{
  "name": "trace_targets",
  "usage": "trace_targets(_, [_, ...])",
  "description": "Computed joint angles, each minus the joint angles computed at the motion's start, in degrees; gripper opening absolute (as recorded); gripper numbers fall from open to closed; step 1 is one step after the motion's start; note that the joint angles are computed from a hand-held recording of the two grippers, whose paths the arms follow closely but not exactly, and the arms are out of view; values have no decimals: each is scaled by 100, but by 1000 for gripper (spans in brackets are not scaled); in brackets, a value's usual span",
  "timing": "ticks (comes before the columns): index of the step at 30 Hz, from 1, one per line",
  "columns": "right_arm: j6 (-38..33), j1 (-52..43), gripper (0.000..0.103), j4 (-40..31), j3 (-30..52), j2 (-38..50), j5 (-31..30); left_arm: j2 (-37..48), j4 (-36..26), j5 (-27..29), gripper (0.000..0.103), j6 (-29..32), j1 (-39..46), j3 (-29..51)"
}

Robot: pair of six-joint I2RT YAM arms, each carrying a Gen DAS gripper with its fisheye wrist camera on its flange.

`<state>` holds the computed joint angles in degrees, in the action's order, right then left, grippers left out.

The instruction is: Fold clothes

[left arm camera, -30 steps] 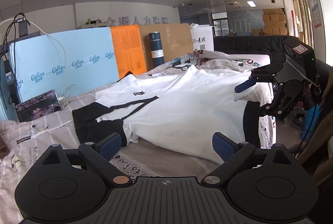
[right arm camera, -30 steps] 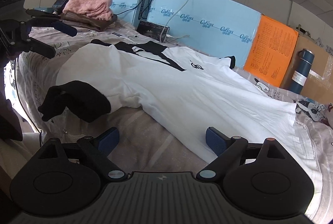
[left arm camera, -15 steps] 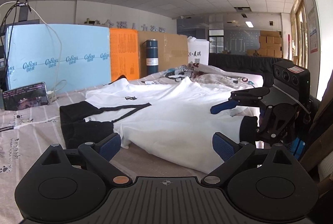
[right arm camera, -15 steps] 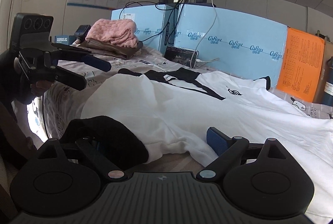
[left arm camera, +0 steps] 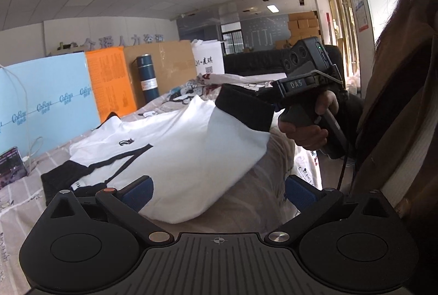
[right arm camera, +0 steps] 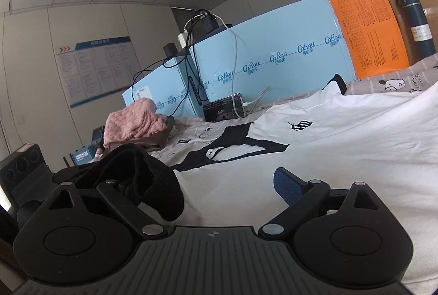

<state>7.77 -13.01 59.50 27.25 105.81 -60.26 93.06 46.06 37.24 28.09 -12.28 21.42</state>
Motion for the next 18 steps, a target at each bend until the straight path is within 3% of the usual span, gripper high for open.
trace_targets(5, [286, 0, 95, 57, 25, 84, -8, 681, 854, -1417, 103, -292, -851, 242])
trace_targets(8, [290, -40, 95, 130, -9, 138, -148, 827, 779, -1574, 101, -478, -961, 462])
trace_targets(9, [323, -61, 96, 194, -18, 167, -204, 855, 764, -1576, 93, -530, -964, 503])
trace_targets(11, [329, -91, 96, 260, -48, 186, -263, 859, 815, -1532, 66, -604, -941, 517])
trace_targets(13, [302, -117, 96, 294, -85, 185, -298, 858, 949, -1533, 28, -714, -919, 494])
trace_targets(15, [271, -156, 96, 363, -131, 178, -349, 852, 1171, -1601, 17, -868, -906, 437])
trace_targets(18, [43, -221, 98, 211, -182, 51, -360, 858, 1562, -1729, 15, -1123, -858, 381])
